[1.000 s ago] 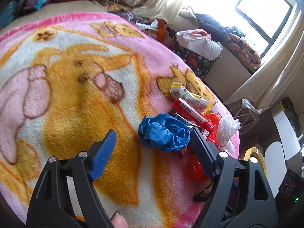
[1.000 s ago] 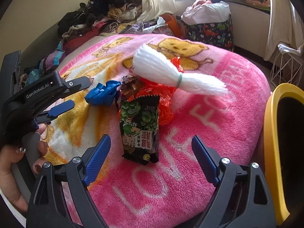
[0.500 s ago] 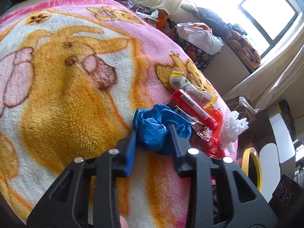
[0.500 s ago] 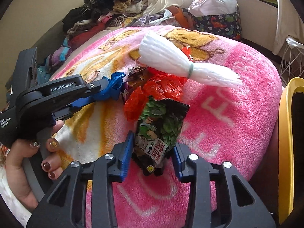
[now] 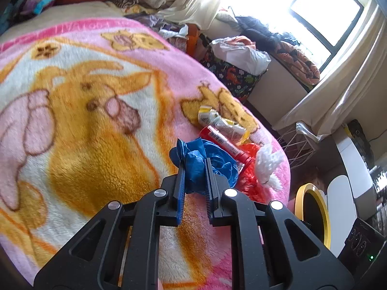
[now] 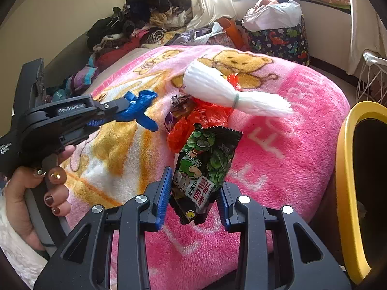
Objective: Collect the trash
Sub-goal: 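Grasp the blue plastic with left tool while right tool grasps green snack bag, then carry the blue plastic and green snack bag over the yellow bin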
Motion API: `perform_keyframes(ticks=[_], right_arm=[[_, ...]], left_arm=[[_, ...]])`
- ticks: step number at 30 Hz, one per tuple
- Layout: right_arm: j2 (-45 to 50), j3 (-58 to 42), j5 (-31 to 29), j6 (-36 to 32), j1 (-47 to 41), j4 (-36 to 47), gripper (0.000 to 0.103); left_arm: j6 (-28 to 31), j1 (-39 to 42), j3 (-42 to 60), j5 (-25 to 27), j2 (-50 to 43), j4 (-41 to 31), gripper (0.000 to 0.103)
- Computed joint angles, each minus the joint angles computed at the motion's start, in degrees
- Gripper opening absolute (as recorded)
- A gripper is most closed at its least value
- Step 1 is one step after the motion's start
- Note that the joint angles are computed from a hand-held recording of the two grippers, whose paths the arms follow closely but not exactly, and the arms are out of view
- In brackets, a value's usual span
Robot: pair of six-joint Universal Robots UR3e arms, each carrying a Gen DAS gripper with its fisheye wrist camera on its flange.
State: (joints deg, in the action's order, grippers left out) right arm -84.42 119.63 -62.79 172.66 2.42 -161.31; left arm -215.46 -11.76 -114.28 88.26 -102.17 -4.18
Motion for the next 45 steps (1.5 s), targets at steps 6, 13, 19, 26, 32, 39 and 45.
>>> perform_keyframes(ticks=[6,13,19,26,32,39,45], right_arm=[[-3.04,1.08,0.76,0.12,-0.78,-0.06,0.033],[-6.61,2.21,2.16,0.04,-2.71,0.39,0.033],[-9.84,3.82,3.58,-0.39,-5.52,1.12,0.033],[-14.01,5.72,5.51,-0.85,-9.28,2.59,0.033],[-17.07,6.77,7.27,-1.86,-13.06,4.36,0.033],[-19.47,7.51,8.83,-2.44,-16.80,5.89,0.033],[-21.35,8.35,9.99,-2.74,-19.77,6.71,0.033]], left_arm=[[0.27,-1.52,1.11,1.32,2.38,-1.54,0.009],[0.70,-4.52,4.43,2.54,2.53,-3.15,0.009],[1.12,-7.04,7.52,3.25,1.49,-3.98,0.009],[1.59,-9.84,11.30,4.04,-0.23,-5.09,0.009],[2.08,-11.92,14.95,4.55,-2.09,-6.41,0.009],[2.76,-13.96,18.39,4.83,-3.86,-7.55,0.009],[3.38,-15.30,20.66,4.73,-5.16,-8.31,0.009]])
